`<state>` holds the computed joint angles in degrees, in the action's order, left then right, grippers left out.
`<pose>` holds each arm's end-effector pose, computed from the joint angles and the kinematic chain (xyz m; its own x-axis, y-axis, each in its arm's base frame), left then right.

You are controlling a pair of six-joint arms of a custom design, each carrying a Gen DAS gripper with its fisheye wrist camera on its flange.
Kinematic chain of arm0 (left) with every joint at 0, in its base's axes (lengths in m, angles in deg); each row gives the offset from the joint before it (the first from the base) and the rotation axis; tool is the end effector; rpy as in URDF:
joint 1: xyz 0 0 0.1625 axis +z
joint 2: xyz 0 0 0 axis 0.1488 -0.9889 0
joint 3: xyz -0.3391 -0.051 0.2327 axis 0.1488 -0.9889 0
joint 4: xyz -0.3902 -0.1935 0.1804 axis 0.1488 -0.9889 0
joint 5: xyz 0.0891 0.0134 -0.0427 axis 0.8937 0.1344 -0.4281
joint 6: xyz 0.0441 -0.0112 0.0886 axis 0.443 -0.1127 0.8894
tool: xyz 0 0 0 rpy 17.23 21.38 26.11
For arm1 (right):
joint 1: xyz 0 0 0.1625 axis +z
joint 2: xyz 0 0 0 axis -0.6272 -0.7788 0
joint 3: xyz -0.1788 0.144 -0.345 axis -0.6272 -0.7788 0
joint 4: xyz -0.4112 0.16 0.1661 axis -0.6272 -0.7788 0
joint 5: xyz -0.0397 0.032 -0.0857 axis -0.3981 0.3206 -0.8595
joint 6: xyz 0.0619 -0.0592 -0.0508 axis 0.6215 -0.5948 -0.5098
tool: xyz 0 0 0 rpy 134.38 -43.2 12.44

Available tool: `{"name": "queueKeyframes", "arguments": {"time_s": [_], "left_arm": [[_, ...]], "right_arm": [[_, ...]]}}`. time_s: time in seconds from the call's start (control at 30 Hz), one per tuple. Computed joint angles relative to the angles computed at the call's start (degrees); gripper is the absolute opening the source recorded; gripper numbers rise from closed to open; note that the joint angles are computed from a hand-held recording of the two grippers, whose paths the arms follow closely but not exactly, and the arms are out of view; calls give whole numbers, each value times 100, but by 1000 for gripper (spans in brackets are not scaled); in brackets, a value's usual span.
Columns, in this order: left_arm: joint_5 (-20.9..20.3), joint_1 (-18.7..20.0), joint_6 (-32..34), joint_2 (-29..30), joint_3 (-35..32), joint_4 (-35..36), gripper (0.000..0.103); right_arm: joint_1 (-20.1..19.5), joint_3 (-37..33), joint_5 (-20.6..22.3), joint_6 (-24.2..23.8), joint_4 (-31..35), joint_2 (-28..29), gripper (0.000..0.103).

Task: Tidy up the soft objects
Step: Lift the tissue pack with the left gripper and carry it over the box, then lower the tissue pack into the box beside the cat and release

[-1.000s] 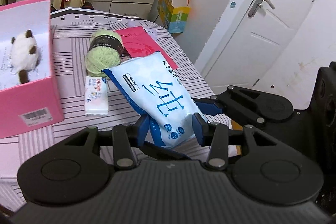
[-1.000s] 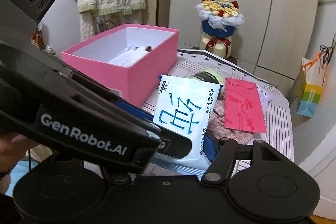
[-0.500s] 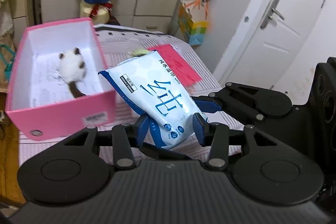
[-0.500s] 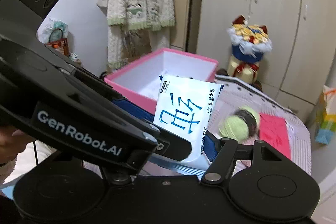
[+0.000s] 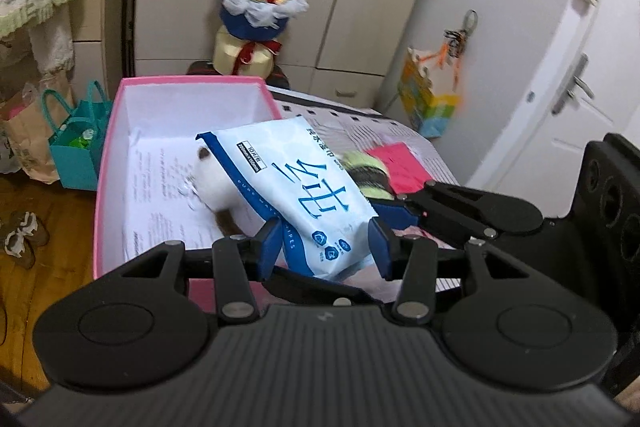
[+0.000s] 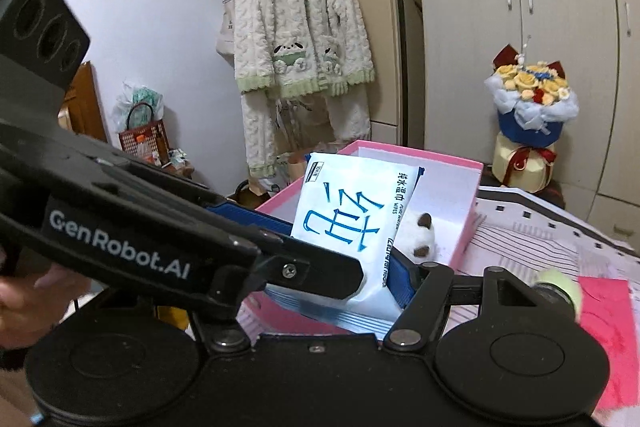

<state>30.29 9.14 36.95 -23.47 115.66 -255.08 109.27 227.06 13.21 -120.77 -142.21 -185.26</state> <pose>-0.4122 -0.3393 0.0306 -0.8176 0.3809 -0.4318 0.5681 0.6557 -0.4973 0.0526 -0.3389 0.3226 -0.6292 -0.5903 0.5057 -0.7740 0.4157 -0.4777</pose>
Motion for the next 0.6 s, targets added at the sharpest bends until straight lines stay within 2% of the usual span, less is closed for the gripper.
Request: {"name": "queueKeyframes", "arguments": {"time_s": [0.13, 0.37, 0.6], "left_arm": [[75, 333, 201, 47, -110, -205, 45], [-6, 968, 318, 77, -322, -435, 45], [-186, 1568, 457, 300, -639, -507, 45]], "right_arm": [[289, -319, -134, 272, -479, 908, 75], [827, -1236, -619, 676, -365, 2309, 77], [1264, -1951, -1443, 1168, -388, 3419, 77]]}}
